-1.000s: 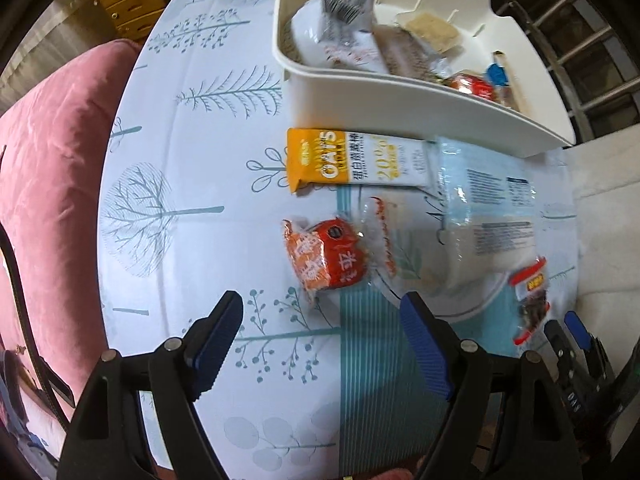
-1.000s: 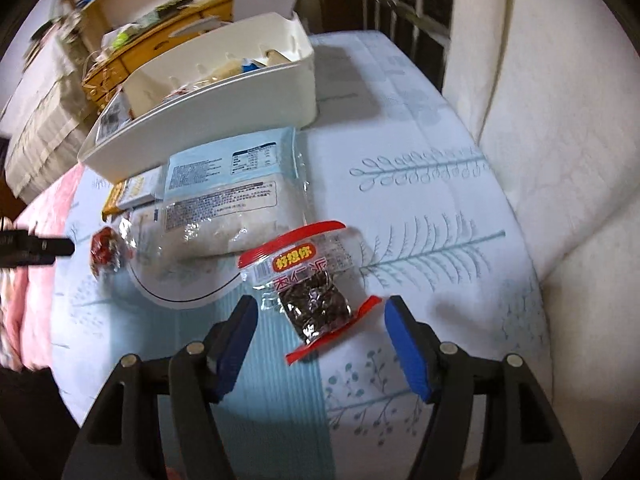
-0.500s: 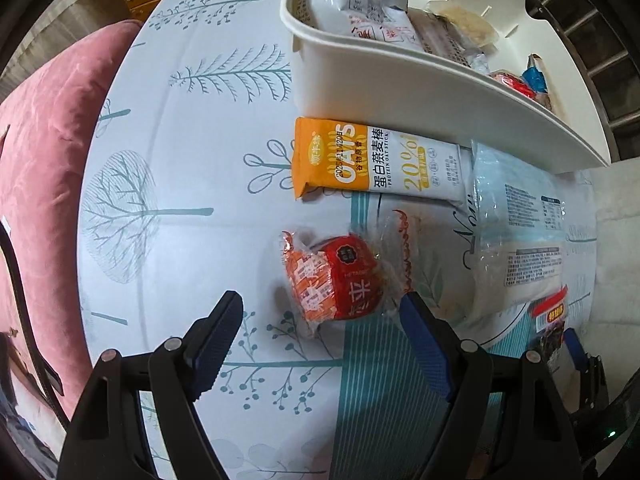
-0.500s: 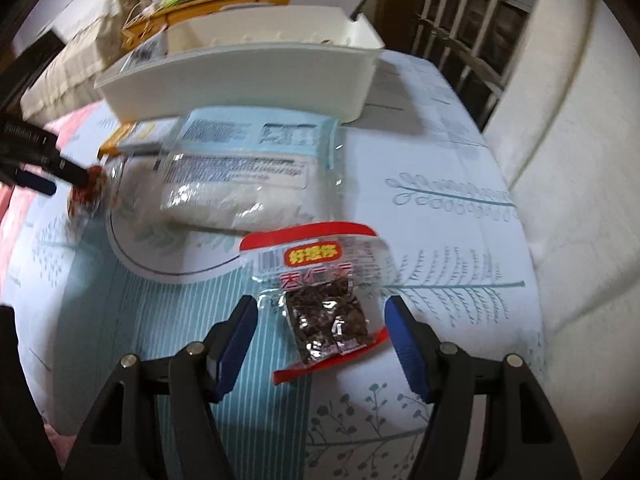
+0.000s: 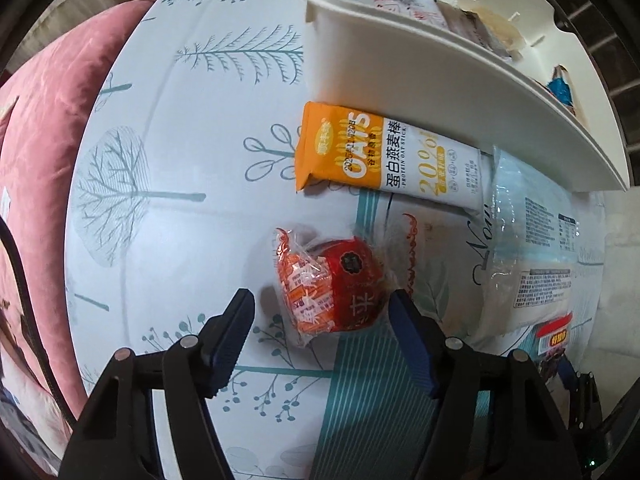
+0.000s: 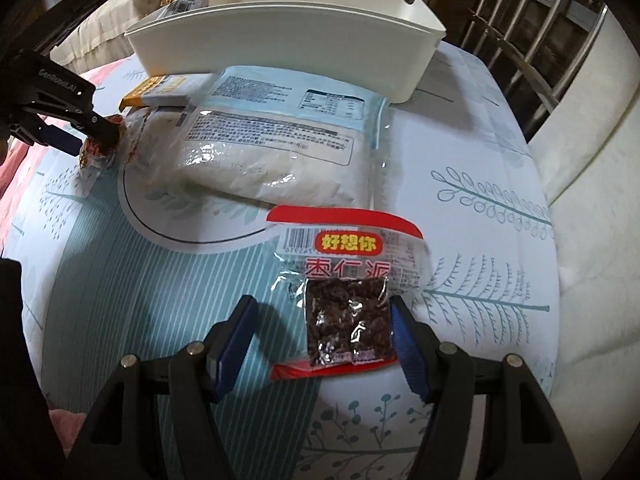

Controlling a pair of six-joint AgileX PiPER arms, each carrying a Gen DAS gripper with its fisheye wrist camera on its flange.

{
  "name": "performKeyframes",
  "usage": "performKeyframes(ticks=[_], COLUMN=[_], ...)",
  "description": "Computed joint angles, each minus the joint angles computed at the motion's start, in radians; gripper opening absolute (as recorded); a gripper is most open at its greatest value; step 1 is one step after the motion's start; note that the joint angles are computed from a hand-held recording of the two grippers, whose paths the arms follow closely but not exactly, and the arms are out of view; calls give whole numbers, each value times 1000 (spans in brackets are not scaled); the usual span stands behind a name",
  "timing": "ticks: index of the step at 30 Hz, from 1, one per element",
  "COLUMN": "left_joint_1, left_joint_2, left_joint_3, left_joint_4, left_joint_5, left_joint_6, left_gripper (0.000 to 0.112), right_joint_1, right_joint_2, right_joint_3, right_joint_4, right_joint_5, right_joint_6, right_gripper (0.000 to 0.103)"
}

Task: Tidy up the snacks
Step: 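Close the left tool on the red packet while the right tool closes on the red-topped date bag, then carry the red packet and date bag over the tray and open both tools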

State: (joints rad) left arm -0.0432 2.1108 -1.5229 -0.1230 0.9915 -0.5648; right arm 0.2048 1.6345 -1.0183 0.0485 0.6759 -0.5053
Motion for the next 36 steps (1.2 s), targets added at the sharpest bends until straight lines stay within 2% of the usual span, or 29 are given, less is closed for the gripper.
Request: performKeyframes(ticks=[5, 8, 11, 15, 19, 22, 31, 32, 36], left_joint_1=[-13, -16, -12, 1, 8, 25, 75, 83, 134], left_joint_2=[-5, -4, -6, -1, -16, -65, -184, -199, -218], left_joint_3=[16, 19, 28, 11, 25, 84, 193, 199, 139], left_joint_4=[6, 1, -11, -34, -2, -19, -59, -62, -78], left_joint_5=[-35, -43, -52, -33, -21, -42, -42, -37, 62], left_joint_6=[-24, -33, -19, 13, -1, 16, 127, 142, 225], left_gripper=[58, 56, 55, 53, 52, 46, 46, 46, 46], right_joint_1=[-14, -12, -24, -20, -25, -38, -51, -53, -61], right_joint_2=[26, 53, 79, 84, 95, 110, 12, -1, -26], right_joint_3=[-46, -97, -140, -149, -176, -199, -145, -144, -183], right_joint_4=[44, 26, 43, 24, 40, 61, 57, 58, 55], right_joint_5=[63, 110, 150, 158, 204, 244, 254, 253, 263], right_joint_6=[-55, -11, 2, 53, 95, 122, 240, 248, 278], right_gripper=[51, 42, 40, 39, 39, 39, 39, 39, 39])
